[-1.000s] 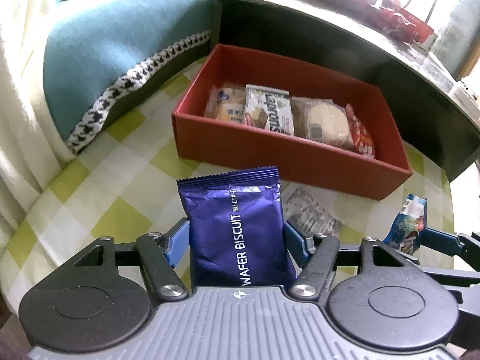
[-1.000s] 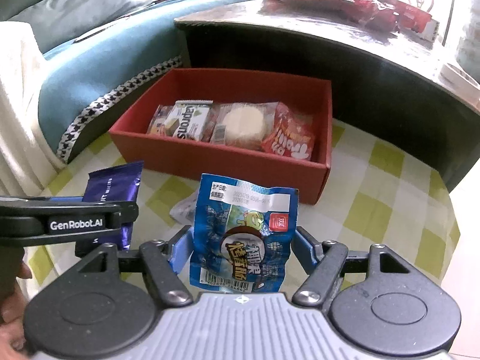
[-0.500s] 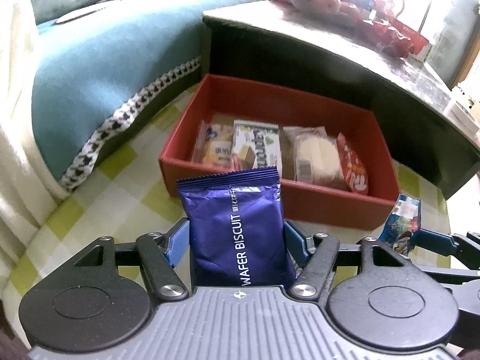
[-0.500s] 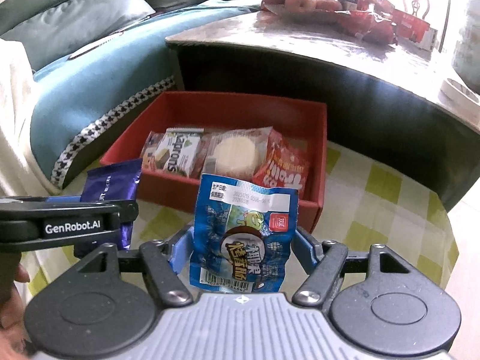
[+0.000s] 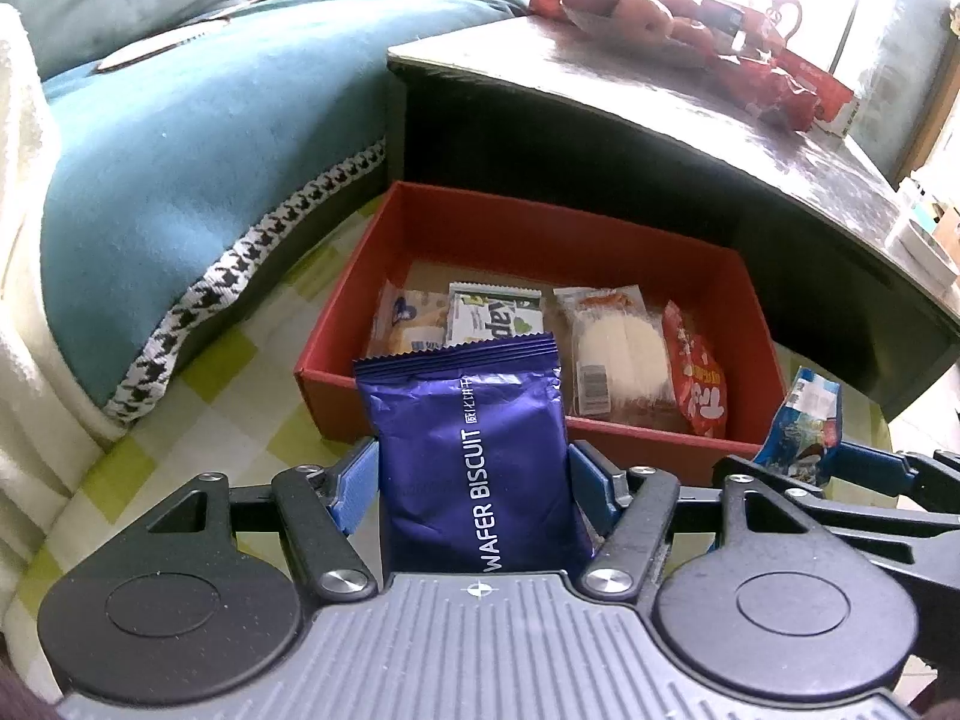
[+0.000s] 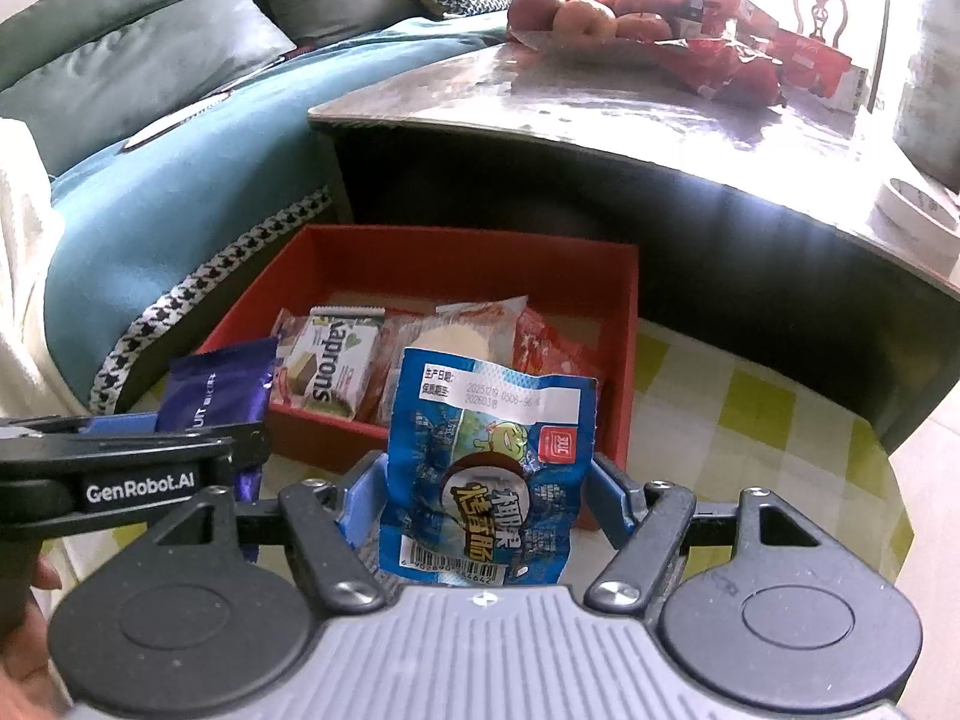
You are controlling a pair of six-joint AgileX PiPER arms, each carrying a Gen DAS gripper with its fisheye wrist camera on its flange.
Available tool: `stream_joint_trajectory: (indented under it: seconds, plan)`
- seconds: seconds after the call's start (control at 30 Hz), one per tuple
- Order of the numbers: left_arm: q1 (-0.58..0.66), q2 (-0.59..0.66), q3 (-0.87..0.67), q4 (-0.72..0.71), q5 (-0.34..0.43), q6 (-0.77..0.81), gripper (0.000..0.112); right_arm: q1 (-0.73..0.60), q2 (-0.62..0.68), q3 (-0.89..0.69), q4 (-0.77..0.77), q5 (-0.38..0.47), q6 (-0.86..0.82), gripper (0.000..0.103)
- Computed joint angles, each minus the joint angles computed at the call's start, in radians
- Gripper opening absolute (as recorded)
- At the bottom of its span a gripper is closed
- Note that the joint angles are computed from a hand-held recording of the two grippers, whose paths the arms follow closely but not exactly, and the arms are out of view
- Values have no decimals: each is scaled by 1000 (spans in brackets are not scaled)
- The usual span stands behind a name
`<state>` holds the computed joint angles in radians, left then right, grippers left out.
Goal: Organize snacks
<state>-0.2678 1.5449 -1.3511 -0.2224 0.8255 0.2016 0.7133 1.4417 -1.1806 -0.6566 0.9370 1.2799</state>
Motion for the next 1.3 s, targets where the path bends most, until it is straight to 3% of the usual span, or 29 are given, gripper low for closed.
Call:
stream_joint_trajectory:
  seconds: [1.3]
  plan:
    - [-57,253,-323,128,18,-150,73,-210,146,-143,82,-122,-221,73]
